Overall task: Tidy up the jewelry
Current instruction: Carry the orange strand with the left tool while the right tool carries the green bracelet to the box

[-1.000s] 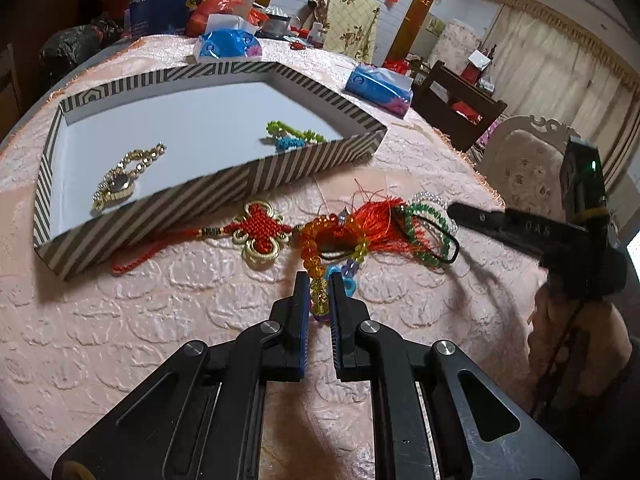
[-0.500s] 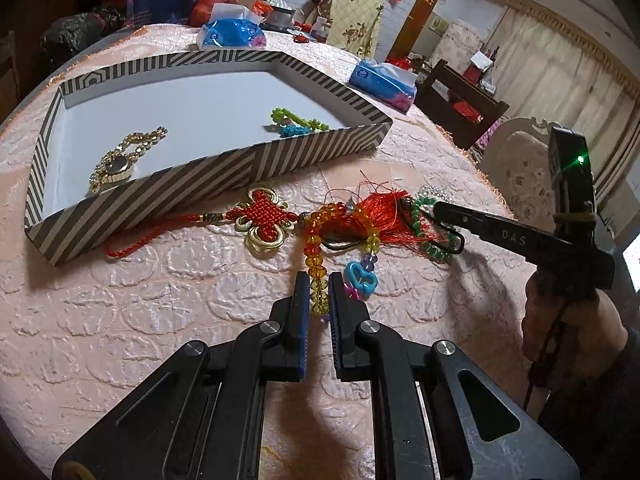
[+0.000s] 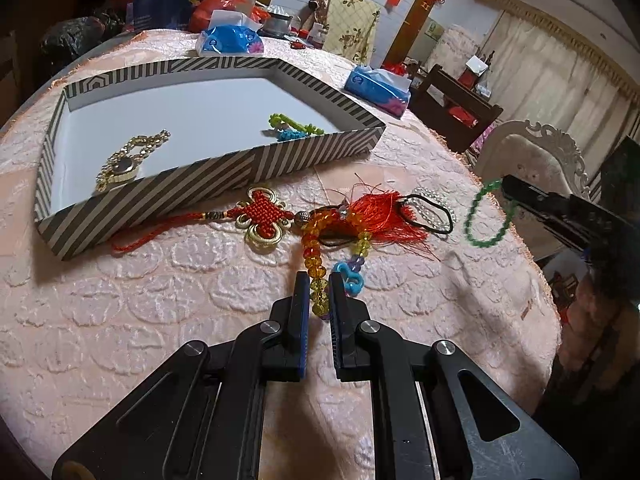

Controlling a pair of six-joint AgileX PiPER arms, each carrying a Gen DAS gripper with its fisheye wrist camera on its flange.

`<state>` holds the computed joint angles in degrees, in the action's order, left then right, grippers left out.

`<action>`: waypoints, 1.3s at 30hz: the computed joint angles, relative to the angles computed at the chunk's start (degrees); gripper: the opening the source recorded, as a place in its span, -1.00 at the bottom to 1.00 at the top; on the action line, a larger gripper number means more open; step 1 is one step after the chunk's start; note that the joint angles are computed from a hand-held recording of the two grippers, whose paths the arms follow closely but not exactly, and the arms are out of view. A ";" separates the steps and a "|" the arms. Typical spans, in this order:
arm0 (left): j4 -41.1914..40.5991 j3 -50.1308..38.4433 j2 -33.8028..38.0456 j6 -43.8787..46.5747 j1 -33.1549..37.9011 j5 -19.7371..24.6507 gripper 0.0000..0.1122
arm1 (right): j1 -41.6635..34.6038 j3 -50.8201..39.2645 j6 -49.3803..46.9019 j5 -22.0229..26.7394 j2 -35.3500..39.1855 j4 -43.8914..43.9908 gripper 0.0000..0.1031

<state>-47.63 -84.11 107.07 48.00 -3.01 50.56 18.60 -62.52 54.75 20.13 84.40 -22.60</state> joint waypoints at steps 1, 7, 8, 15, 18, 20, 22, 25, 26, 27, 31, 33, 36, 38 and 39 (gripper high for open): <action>-0.55 0.64 -0.68 0.77 0.63 0.44 -0.86 | 0.08 0.33 0.66 -0.52 -0.56 -0.14 -0.87; -1.63 1.80 -3.13 3.23 3.30 2.92 -0.86 | 0.22 6.16 7.06 -6.00 -6.48 -1.34 -0.87; -1.50 1.98 -3.63 3.42 3.71 3.08 -0.86 | 0.34 6.70 7.83 -6.46 -6.95 -1.59 -0.87; -0.31 2.74 -5.29 2.75 4.92 2.94 -0.86 | 4.46 5.41 13.38 -2.22 -5.69 -7.70 -0.87; -0.09 2.71 -6.23 2.15 5.44 3.40 -0.86 | 7.47 2.67 15.47 3.74 -3.68 -11.53 -0.87; 0.17 2.64 -7.14 1.57 5.72 3.79 -0.86 | 9.07 1.48 15.26 6.91 -2.61 -12.19 -0.87; 1.22 2.79 -7.94 0.72 5.52 3.33 -0.86 | 10.58 0.47 14.82 9.86 -1.93 -12.59 -0.87; 2.64 3.36 -8.70 -0.61 5.40 2.49 -0.86 | 12.75 -0.40 15.30 12.82 -1.38 -14.27 -0.87; 2.97 3.27 -8.71 -1.08 5.46 2.63 -0.86 | 13.37 -0.72 15.59 13.55 -1.21 -14.79 -0.87; 3.59 3.31 -8.89 -1.96 5.49 2.66 -0.86 | 13.99 -1.04 15.95 14.35 -1.07 -15.24 -0.87; 4.00 2.96 -9.39 -2.92 5.95 3.14 -0.86 | 15.45 -1.85 16.31 15.72 -0.57 -15.33 -0.87; 4.65 2.11 -9.32 -3.95 5.83 3.43 -0.86 | 15.44 -2.68 15.84 16.55 0.08 -14.60 -0.87; 6.50 0.01 -8.65 -6.75 5.26 3.34 -0.86 | 14.62 -4.24 13.10 16.91 0.87 -11.97 -0.87; 7.58 -1.55 -8.03 -8.47 4.85 3.11 -0.86 | 14.26 -5.82 10.55 17.70 1.55 -10.58 -0.87; 7.65 -2.39 -7.65 -8.94 4.80 3.27 -0.86 | 14.15 -6.62 9.64 18.18 1.94 -10.16 -0.87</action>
